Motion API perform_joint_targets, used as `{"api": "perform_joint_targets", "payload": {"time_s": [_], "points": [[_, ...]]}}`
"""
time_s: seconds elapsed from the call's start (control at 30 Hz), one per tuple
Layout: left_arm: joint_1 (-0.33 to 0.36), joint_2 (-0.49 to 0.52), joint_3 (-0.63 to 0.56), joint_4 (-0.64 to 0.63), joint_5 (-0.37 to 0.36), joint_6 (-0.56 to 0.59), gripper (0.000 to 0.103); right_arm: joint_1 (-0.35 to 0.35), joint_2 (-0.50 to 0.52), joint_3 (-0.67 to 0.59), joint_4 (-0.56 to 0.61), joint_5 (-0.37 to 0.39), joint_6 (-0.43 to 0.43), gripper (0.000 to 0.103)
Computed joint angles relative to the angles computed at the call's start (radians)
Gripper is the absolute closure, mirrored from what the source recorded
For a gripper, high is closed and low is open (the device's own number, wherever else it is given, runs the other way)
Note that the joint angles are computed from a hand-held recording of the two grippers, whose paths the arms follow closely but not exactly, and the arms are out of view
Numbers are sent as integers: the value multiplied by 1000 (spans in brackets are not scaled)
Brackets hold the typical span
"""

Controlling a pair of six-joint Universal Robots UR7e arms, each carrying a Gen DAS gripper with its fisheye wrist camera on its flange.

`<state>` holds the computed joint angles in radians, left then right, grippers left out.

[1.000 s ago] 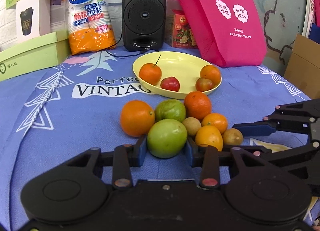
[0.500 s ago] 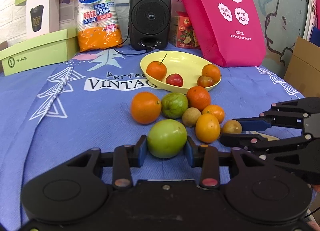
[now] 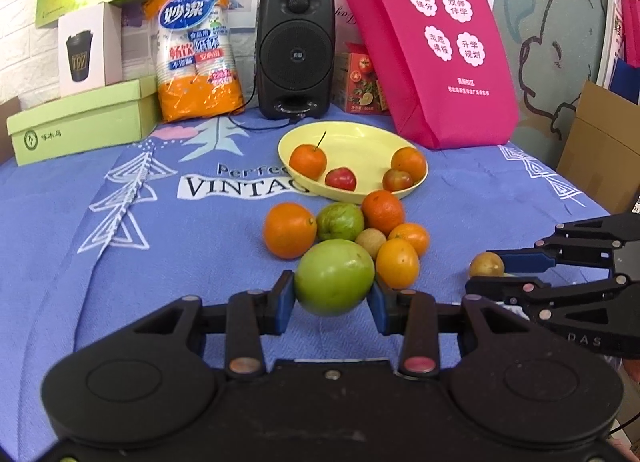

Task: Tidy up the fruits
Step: 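Carry the green and brown fruits onto the yellow plate and open both tools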

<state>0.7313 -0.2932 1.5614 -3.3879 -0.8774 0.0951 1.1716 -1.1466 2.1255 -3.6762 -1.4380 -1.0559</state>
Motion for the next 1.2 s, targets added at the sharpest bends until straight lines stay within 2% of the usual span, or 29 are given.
{"api": "perform_joint_targets", "payload": {"time_s": [0.27, 0.5, 0.67, 0.77, 0.97, 1.03, 1.07, 1.1, 1.13, 1.2], "points": [[9, 19, -92, 55, -23, 61, 65, 14, -21, -36, 19, 0, -5, 78], [50, 91, -322, 196, -63, 108, 65, 61, 22, -164, 84, -44, -34, 78], [88, 190, -586, 374, -96, 121, 65, 97, 85, -294, 151, -78, -44, 78], [101, 273, -767, 478, -90, 150, 65, 108, 122, -367, 203, -98, -45, 78], [126, 481, -1205, 773, -104, 160, 64, 117, 182, -464, 268, -134, -64, 78], [131, 558, -1371, 881, -111, 144, 59, 117, 193, -480, 275, -138, -65, 78], [133, 579, -1414, 902, -116, 140, 52, 117, 196, -485, 276, -143, -66, 78], [132, 581, -1415, 894, -109, 140, 44, 116, 198, -486, 270, -141, -69, 78], [130, 568, -1385, 868, -106, 145, 41, 114, 197, -484, 268, -138, -69, 75], [126, 502, -1246, 775, -99, 157, 40, 110, 188, -469, 260, -128, -69, 75]]}}
